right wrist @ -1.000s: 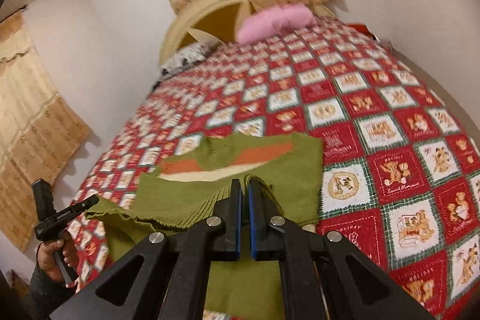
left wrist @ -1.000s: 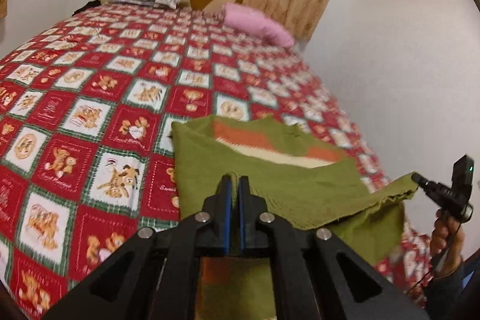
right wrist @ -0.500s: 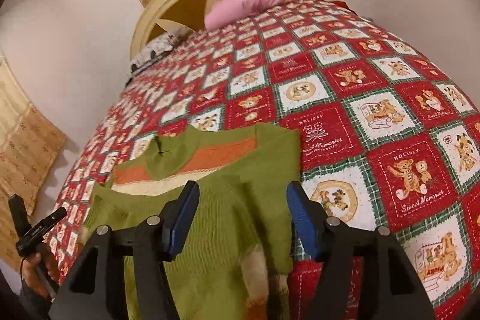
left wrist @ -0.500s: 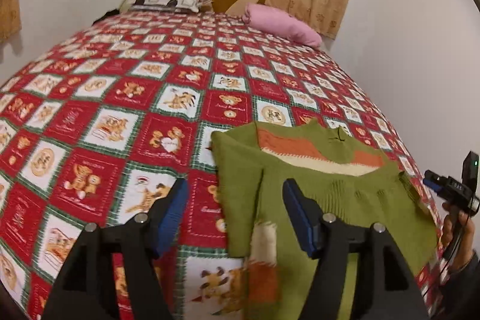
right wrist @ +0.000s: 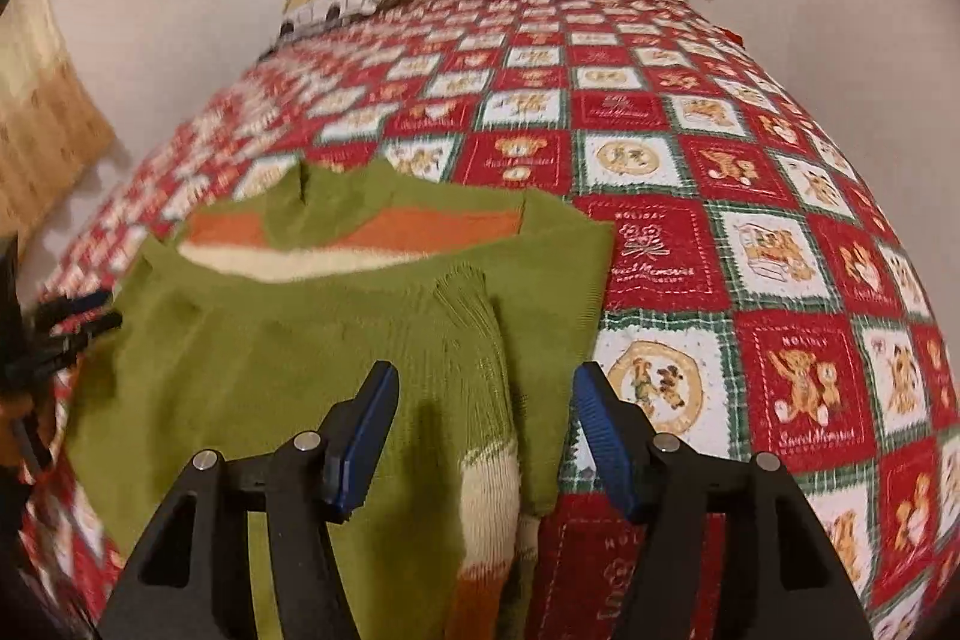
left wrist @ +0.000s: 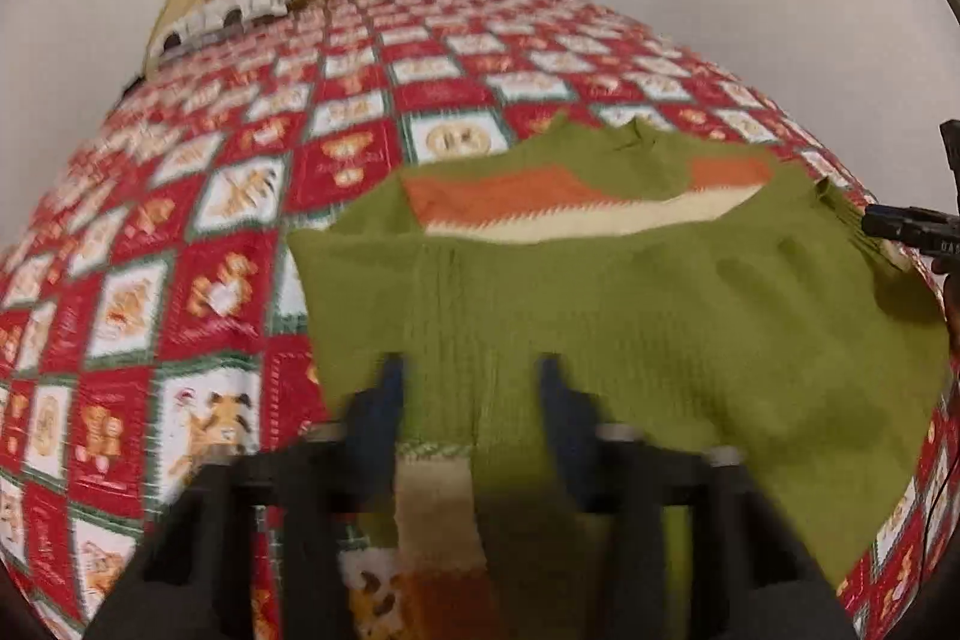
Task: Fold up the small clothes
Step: 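Lift the hem with both grippers and fold it up over the folded sleeves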
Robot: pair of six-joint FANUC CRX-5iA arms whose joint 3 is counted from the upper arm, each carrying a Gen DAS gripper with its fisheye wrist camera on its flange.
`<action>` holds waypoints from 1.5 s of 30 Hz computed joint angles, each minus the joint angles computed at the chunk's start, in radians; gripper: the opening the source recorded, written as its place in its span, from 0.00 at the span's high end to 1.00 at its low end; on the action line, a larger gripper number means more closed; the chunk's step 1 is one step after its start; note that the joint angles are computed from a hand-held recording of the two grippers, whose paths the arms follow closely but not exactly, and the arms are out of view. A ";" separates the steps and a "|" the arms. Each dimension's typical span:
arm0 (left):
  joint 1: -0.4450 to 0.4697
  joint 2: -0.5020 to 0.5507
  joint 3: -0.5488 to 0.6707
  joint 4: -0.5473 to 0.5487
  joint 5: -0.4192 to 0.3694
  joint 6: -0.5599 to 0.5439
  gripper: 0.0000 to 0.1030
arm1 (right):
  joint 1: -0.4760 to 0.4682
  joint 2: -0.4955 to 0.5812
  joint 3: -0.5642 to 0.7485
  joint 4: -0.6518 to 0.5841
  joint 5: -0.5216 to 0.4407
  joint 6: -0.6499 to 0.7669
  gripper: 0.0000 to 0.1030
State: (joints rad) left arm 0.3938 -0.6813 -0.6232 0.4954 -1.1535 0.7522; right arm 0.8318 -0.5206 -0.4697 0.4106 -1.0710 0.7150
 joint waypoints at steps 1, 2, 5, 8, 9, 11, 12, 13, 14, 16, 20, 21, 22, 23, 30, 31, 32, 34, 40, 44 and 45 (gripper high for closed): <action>0.004 0.007 0.000 0.003 -0.005 0.002 0.94 | -0.002 0.017 0.005 -0.002 -0.007 0.016 0.45; 0.024 -0.003 -0.010 0.023 -0.007 -0.008 0.94 | 0.014 0.028 -0.004 0.039 -0.021 0.005 0.74; 0.080 -0.050 -0.026 0.064 -0.021 -0.046 0.94 | 0.046 0.033 -0.010 0.082 -0.042 0.010 0.97; 0.195 -0.086 -0.038 0.170 -0.078 -0.117 0.95 | 0.088 -0.014 -0.033 0.159 -0.037 -0.033 0.98; 0.218 -0.085 -0.037 0.194 -0.092 -0.126 0.95 | 0.090 -0.031 -0.034 0.172 -0.026 -0.048 0.98; 0.240 -0.075 -0.027 0.232 -0.095 -0.126 0.95 | 0.082 -0.052 -0.028 0.192 -0.004 -0.071 0.98; 0.235 -0.070 -0.023 0.239 -0.082 -0.122 0.95 | 0.078 -0.051 -0.022 0.210 -0.001 -0.084 0.98; 0.219 -0.061 -0.014 0.241 -0.057 -0.112 0.95 | 0.072 -0.046 -0.014 0.226 0.008 -0.094 0.98; 0.203 -0.049 -0.009 0.244 -0.033 -0.100 0.95 | 0.064 -0.039 -0.007 0.241 0.016 -0.102 0.98; 0.165 -0.018 0.006 0.241 0.011 -0.070 0.95 | 0.041 -0.008 0.020 0.244 0.032 -0.100 0.98; 0.051 0.077 0.056 0.152 0.111 0.023 0.95 | -0.023 0.059 0.060 0.213 0.063 -0.071 0.98; 0.038 0.098 0.065 0.138 0.118 0.040 0.95 | -0.046 0.082 0.070 0.201 0.071 -0.065 0.98; 0.012 0.125 0.077 0.112 0.142 0.066 0.95 | -0.060 0.096 0.074 0.194 0.079 -0.064 0.98; -0.001 0.134 0.082 0.090 0.156 0.079 0.95 | -0.074 0.108 0.077 0.183 0.086 -0.062 0.98; -0.089 0.212 0.103 -0.100 0.201 0.215 0.83 | -0.175 0.258 0.156 0.006 0.056 0.074 0.97; -0.089 0.203 0.093 -0.107 0.213 0.227 0.80 | -0.186 0.282 0.175 -0.021 0.035 0.100 0.97; -0.074 0.187 0.076 -0.088 0.215 0.223 0.74 | -0.185 0.284 0.169 -0.018 0.034 0.096 0.92; -0.040 0.146 0.050 -0.058 0.218 0.221 0.63 | -0.167 0.264 0.139 0.052 0.035 0.045 0.71; 0.097 0.014 -0.025 0.067 0.192 0.132 0.39 | -0.086 0.212 0.152 0.115 0.058 0.059 0.55; 0.158 -0.011 -0.070 0.126 0.159 0.086 0.33 | -0.065 0.288 0.284 -0.093 0.066 0.279 0.56; 0.153 -0.007 -0.075 0.125 0.161 0.088 0.33 | -0.064 0.314 0.312 -0.135 0.062 0.327 0.56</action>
State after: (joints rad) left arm 0.5466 -0.6884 -0.6981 0.6205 -0.9926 0.8405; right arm 0.7675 -0.2068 -0.1572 0.2759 -1.0093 1.0421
